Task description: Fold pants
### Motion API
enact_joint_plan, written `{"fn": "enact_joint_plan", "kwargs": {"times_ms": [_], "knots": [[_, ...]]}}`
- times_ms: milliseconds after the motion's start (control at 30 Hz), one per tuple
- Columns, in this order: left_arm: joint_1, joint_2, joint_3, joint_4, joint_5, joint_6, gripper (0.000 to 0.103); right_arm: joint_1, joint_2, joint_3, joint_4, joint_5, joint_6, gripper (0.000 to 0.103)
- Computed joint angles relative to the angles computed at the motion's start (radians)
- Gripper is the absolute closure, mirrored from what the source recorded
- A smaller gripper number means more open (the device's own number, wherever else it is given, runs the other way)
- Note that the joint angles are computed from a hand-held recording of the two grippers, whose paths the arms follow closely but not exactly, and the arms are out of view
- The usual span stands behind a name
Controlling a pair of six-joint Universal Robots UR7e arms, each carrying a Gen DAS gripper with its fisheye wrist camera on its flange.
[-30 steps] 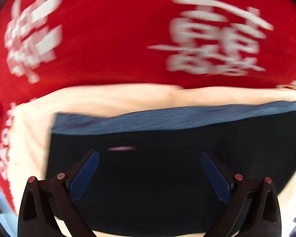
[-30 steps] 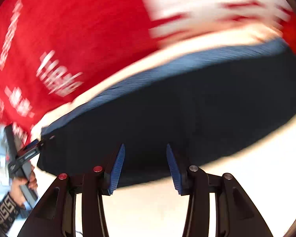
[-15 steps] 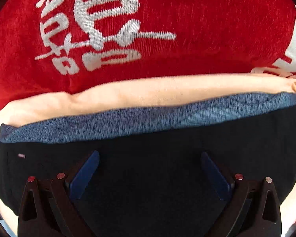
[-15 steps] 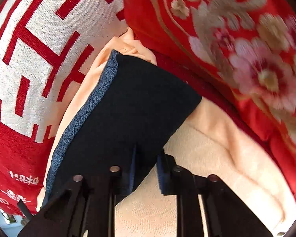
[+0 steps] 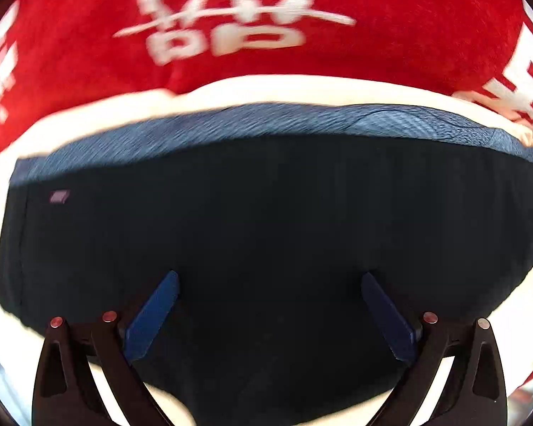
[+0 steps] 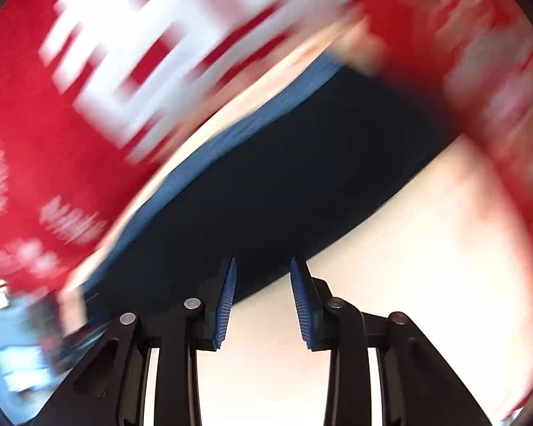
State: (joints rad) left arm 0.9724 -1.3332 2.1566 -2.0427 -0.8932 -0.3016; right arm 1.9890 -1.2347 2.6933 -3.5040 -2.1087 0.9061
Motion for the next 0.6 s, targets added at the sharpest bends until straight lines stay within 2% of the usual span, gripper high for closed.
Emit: {"fn": "enact_joint_plan", "kwargs": {"times_ms": [67, 100, 200, 267, 300, 367, 433, 467, 533, 567, 600], "knots": [[-0.001, -0.043, 0.005, 0.028, 0.016, -0.031, 0.000, -0.014, 0.185, -0.040, -0.192, 0.162, -0.035, 0.067], [0.002, -0.058, 0.005, 0.039, 0.020, -0.039, 0.000, -0.020, 0.279, -0.082, -0.249, 0.222, -0.047, 0.067], [0.041, -0.089, -0.006, 0.079, 0.030, -0.021, 0.000, -0.061, 0.451, -0.167, -0.362, 0.352, -0.064, 0.067], [0.059, -0.107, 0.006, 0.079, 0.023, -0.004, 0.000, -0.081, 0.512, -0.201, -0.409, 0.400, -0.052, 0.067], [0.063, -0.119, 0.016, 0.072, 0.012, 0.001, 0.000, -0.106, 0.524, -0.206, -0.422, 0.415, -0.064, 0.067], [0.081, -0.137, 0.031, 0.046, -0.003, 0.021, 0.000, -0.114, 0.561, -0.247, -0.425, 0.418, -0.033, 0.067], [0.085, -0.151, 0.042, 0.039, -0.015, 0.016, 0.000, -0.092, 0.560, -0.246, -0.428, 0.388, -0.010, 0.095], [0.091, -0.171, 0.048, 0.047, -0.025, 0.022, 0.000, -0.073, 0.553, -0.242, -0.441, 0.376, -0.024, 0.095], [0.071, -0.217, 0.092, 0.061, -0.031, 0.029, 0.000, -0.022, 0.552, -0.252, -0.396, 0.311, -0.014, 0.096], [0.057, -0.237, 0.117, 0.055, -0.017, 0.054, 0.000, -0.013, 0.551, -0.246, -0.348, 0.283, 0.010, 0.096], [0.052, -0.249, 0.131, 0.041, -0.014, 0.067, 0.000, -0.032, 0.561, -0.246, -0.335, 0.296, 0.031, 0.096]]}}
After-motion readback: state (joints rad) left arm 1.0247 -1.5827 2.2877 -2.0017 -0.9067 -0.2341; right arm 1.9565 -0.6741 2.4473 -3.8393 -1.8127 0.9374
